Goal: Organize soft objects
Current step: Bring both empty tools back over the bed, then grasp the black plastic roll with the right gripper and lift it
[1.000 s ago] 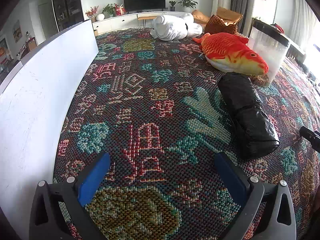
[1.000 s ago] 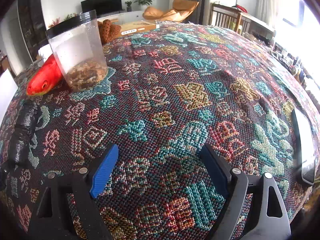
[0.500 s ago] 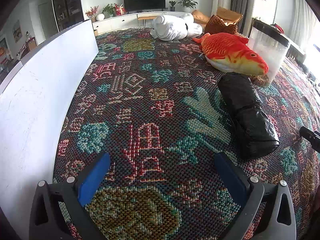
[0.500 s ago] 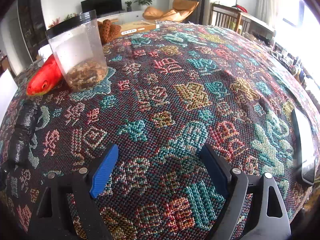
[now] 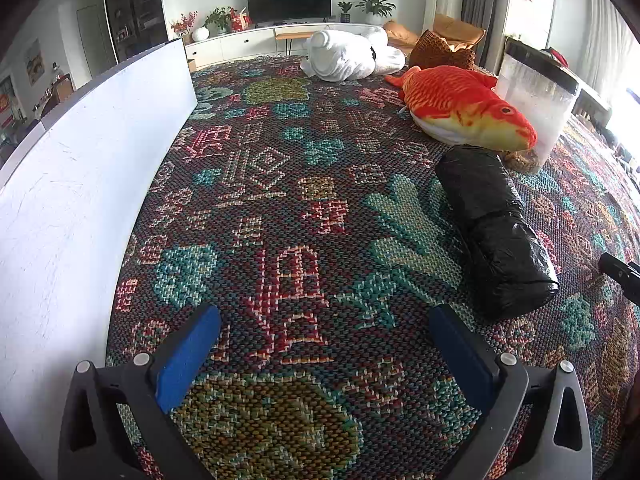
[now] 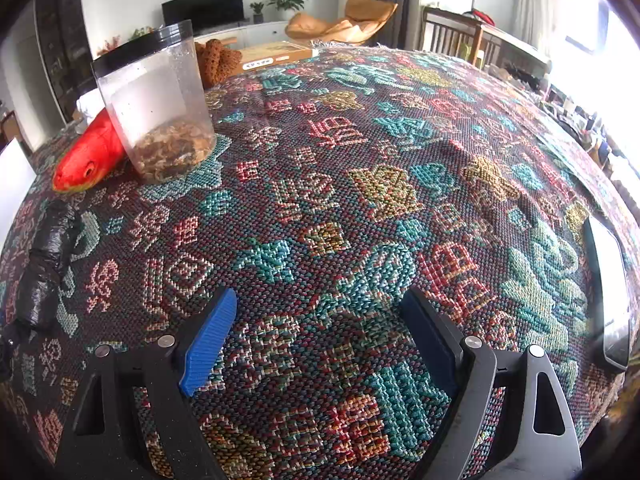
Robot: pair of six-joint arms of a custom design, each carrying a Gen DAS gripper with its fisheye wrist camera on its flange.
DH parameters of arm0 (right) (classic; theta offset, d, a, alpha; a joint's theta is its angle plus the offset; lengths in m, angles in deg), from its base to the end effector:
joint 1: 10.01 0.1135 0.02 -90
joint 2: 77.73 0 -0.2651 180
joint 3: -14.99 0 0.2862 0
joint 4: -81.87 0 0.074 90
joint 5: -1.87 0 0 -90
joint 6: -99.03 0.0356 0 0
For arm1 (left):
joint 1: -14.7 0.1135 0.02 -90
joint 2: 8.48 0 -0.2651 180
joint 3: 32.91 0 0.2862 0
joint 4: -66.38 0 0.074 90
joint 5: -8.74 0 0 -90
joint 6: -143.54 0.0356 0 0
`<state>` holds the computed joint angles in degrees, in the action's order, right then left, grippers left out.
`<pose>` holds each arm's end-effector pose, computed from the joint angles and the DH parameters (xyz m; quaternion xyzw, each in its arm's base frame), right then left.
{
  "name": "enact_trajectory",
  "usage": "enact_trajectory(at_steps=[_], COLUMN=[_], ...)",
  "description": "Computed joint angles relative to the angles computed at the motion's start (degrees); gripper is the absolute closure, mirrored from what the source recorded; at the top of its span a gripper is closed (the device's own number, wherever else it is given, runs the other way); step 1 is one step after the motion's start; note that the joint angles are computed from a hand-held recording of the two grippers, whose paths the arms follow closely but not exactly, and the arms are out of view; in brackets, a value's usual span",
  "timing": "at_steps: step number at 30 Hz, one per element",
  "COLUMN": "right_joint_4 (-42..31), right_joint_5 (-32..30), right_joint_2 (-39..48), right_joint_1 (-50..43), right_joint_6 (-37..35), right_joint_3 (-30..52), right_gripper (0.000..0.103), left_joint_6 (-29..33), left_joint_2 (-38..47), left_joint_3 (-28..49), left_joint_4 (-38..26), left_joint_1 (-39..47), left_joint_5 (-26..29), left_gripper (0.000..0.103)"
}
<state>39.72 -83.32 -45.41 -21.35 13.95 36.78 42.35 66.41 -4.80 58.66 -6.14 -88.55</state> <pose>0.1403 -0.0312 0.1159 0.1472 0.9352 -0.0576 0.3169 0.1982 -0.0706 0.0719 0.0606 0.9487 -0.0257 0.3091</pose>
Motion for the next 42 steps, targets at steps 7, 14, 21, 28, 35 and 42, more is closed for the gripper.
enact_trajectory(at_steps=[7,14,21,28,35,42], right_joint_4=[0.3,0.0,-0.1,0.3,-0.2,-4.7], right_joint_5=[-0.2,-0.1,-0.1,-0.3,0.0,-13.2], right_joint_2=[0.4,0.0,-0.1,0.4,-0.2,-6.5], right_joint_1=[-0.3,0.0,0.0,-0.4,0.1,12.1], right_joint_6=[-0.2,0.0,0.0,-0.3,0.0,6.7], right_joint_3=[0.1,0.0,0.0,0.1,0.0,4.3], right_gripper=[0.016,0.016,0.016,0.016,0.016,0.016], left_joint_6=[0.0,0.0,0.0,0.0,0.0,0.0], left_joint_2=[0.0,0.0,0.0,0.1,0.1,0.1], left_joint_3=[0.0,0.0,0.0,0.0,0.0,0.0], left_joint_4=[0.0,0.0,0.0,0.0,0.1,0.1], left_joint_1=[0.0,0.0,0.0,0.1,0.1,0.1], left_joint_5=[0.0,0.0,0.0,0.1,0.1,0.1], left_gripper=[0.0,0.0,0.0,0.0,0.0,0.0])
